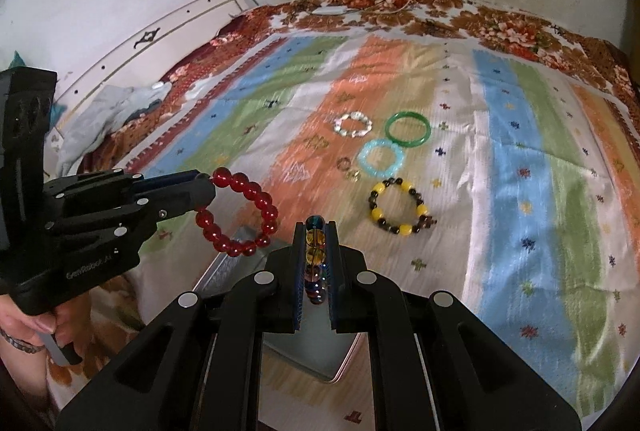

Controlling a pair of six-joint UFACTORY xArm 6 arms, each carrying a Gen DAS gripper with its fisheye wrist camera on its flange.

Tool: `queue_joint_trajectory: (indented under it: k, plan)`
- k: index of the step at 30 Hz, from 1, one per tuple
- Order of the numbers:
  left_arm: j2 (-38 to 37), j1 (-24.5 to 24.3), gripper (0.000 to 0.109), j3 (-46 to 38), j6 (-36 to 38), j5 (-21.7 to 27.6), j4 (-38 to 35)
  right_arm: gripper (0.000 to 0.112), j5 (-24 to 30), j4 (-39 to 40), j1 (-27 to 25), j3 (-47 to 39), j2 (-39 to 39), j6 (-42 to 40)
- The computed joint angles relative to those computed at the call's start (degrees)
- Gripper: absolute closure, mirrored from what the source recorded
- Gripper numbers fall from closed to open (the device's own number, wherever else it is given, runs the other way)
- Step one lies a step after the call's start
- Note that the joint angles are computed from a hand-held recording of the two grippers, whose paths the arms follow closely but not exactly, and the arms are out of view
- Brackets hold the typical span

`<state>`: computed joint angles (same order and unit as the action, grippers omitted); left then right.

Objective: Organize jewelry
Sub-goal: 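Carry both bracelets over the silver tin and open both tools to drop them, then move right tool to yellow-black bracelet while left tool moves to metal ring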

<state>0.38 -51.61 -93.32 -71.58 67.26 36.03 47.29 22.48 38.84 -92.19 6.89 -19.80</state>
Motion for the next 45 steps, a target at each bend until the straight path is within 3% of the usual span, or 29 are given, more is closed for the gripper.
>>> queue_joint_trajectory:
  k: [11, 12, 13, 14, 15, 25, 30, 45]
  plan:
    - [0.73, -0.12, 0.095, 0.59, 1.84, -1.28, -4.63, 0.101, 0.32, 1.67, -0.41, 3.56, -2.16, 0.83]
    - [0.63, -0.16, 0.093, 0.66, 1.31, -1.18, -4.06, 0.094, 0.11, 1.30, -0.48, 3.95, -2.38, 1.45]
    - [0.58, -0.28, 0.083, 0.56, 0.62, -0.68, -3.36, 0.086, 0.15, 0.93, -0.59, 3.89, -2.28, 1.81]
    - [0.46, -0.28, 0.077, 0.56, 0.22, -0.37, -2.89, 0.069, -0.11, 0.89, -0.73, 4.07, -2.40, 1.82]
    - [0.21, -0.15, 0.069, 0.77, -0.27, -0.12, -2.50, 0.065, -0.58, 1.03, -0.84, 4.35, -2.59, 1.64]
    - [-1.56, 2.96, 0.057, 2.55, -1.91, 1.07, -3.63, 0.062, 0.14, -2.24, -3.02, -0.18, 1.36, 6.04]
    - [-0.11, 5.14, 0.056, 0.75, 0.41, 1.53, -4.79, 0.056, 2.04, -5.19, -3.70, -5.08, 5.04, 6.76]
    - [4.35, 10.41, 0.052, -3.50, 5.85, 0.50, -10.02, 0.056, 9.37, -6.39, -5.66, -19.95, 16.03, 10.48]
